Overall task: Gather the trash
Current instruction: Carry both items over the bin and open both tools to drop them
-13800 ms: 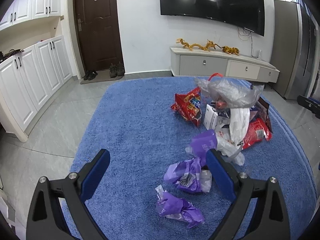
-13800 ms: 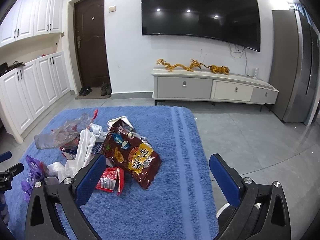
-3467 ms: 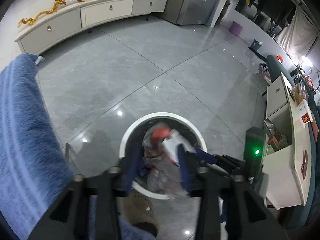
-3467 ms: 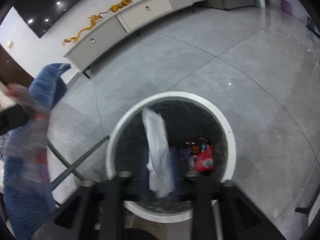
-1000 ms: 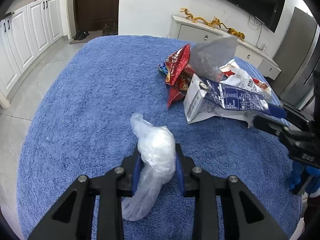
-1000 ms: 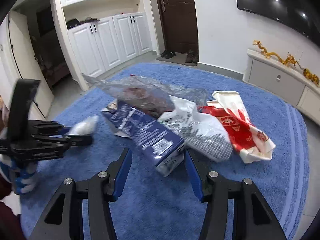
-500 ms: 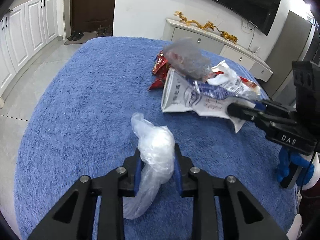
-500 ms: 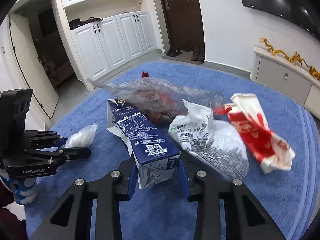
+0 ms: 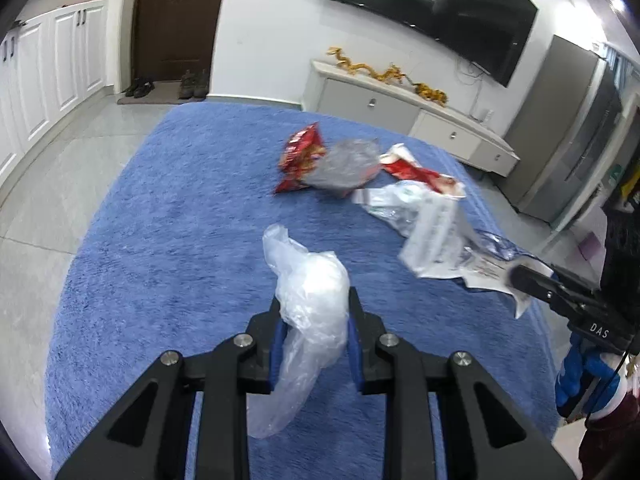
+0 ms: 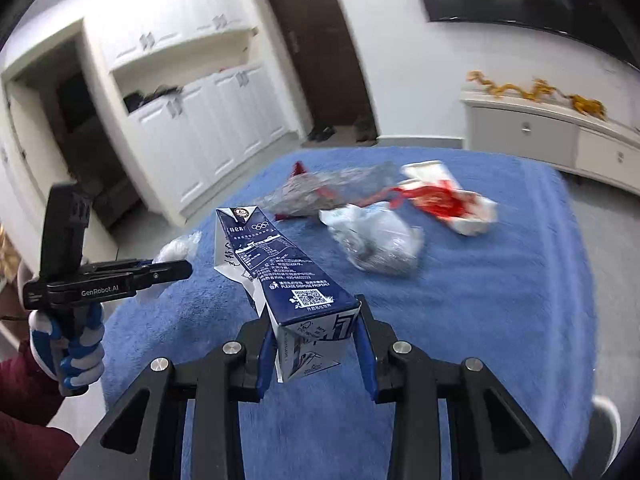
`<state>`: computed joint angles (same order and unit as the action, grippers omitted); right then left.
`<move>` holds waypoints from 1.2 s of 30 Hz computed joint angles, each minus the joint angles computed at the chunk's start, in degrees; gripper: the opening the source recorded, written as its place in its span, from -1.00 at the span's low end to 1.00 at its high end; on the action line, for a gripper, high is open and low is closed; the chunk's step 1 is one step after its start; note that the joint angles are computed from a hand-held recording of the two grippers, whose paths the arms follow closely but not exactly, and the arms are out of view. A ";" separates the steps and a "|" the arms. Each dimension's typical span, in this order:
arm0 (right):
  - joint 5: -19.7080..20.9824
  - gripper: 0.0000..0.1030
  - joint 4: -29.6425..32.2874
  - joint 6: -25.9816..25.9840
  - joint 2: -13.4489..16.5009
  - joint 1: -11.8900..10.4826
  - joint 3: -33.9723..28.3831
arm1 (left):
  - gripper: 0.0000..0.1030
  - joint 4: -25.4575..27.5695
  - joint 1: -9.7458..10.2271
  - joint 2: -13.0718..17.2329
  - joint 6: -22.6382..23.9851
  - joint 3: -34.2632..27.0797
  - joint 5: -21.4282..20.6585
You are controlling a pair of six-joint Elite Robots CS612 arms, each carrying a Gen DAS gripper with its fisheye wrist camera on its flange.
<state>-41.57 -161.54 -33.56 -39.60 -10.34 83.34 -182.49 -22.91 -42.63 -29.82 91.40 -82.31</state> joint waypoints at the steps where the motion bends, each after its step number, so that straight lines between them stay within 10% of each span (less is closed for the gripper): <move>1: 0.04 -0.37 -1.50 1.24 -0.27 -0.61 0.75 | -0.52 -0.12 -0.20 -0.07 0.61 -0.15 -0.45; 12: -12.77 -0.37 -19.81 20.01 -2.00 -10.01 7.20 | -0.53 7.85 -5.72 4.43 16.05 -14.24 -10.97; 21: -27.80 -0.36 -16.79 26.85 2.37 -13.49 3.75 | -0.52 26.98 -10.96 16.16 24.45 -38.47 -17.96; 29: -30.08 -0.35 -11.43 30.65 7.36 -14.26 -2.10 | -0.46 43.96 -12.88 29.06 24.22 -62.84 -19.35; 36: -29.96 -0.15 -9.86 31.23 8.54 -14.49 -2.48 | -0.02 53.05 -12.82 37.95 21.55 -79.76 -21.22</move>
